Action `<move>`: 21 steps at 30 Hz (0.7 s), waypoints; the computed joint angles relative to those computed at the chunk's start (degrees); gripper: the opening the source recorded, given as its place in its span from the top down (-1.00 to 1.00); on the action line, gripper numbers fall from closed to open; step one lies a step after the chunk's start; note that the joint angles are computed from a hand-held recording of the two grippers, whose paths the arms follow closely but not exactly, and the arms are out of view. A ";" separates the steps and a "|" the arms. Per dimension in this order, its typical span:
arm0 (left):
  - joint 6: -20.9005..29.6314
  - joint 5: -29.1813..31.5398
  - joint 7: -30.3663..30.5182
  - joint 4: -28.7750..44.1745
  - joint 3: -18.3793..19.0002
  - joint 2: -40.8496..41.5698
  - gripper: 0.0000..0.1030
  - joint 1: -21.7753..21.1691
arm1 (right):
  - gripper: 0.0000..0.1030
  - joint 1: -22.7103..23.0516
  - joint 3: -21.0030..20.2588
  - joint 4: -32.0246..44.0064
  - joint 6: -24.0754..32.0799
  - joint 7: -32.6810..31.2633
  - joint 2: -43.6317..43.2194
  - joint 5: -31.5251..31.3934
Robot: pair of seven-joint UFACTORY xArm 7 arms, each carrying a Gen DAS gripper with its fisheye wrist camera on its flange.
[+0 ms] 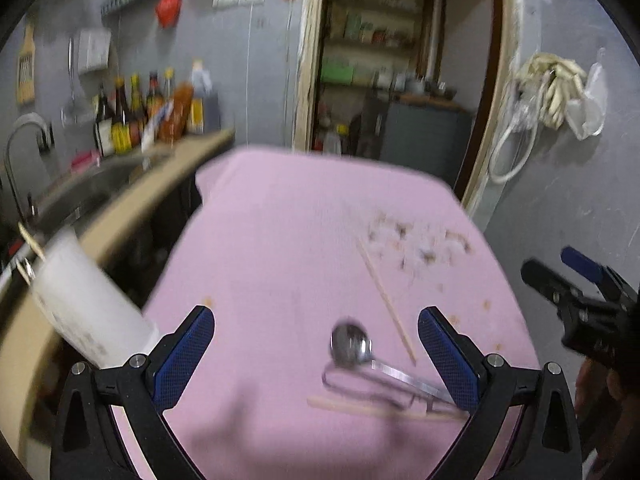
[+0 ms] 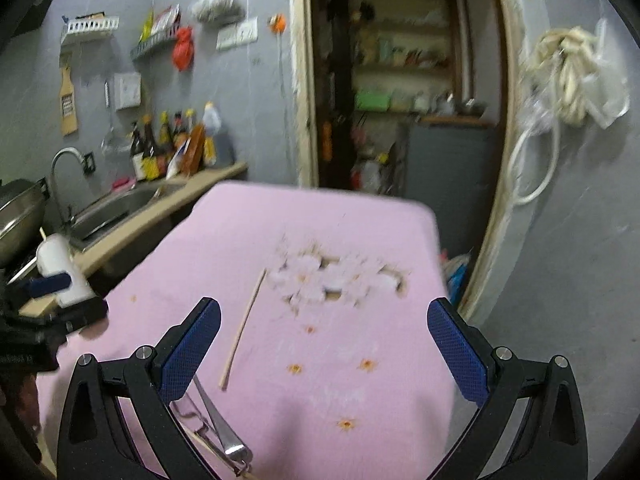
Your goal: Organize utensils
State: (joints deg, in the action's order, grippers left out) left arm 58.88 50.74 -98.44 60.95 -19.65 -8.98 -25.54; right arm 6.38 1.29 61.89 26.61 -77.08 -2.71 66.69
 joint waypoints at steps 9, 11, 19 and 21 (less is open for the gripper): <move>-8.35 -15.49 -1.78 -4.35 2.98 1.06 -0.23 1.02 | -0.51 -1.93 2.33 6.02 7.79 5.06 8.88 -9.35; -10.37 -18.01 -2.50 -5.54 3.25 0.76 -0.11 1.29 | -0.40 -2.52 3.19 6.73 8.92 5.50 9.95 -10.34; -15.88 -24.35 -1.38 -5.73 3.64 2.49 0.15 2.01 | -0.02 -3.42 5.27 9.06 12.37 8.18 13.37 -14.75; -15.83 -24.43 -2.06 -5.29 3.82 3.08 0.24 2.12 | -0.01 -3.70 5.59 9.37 12.90 8.47 13.78 -15.23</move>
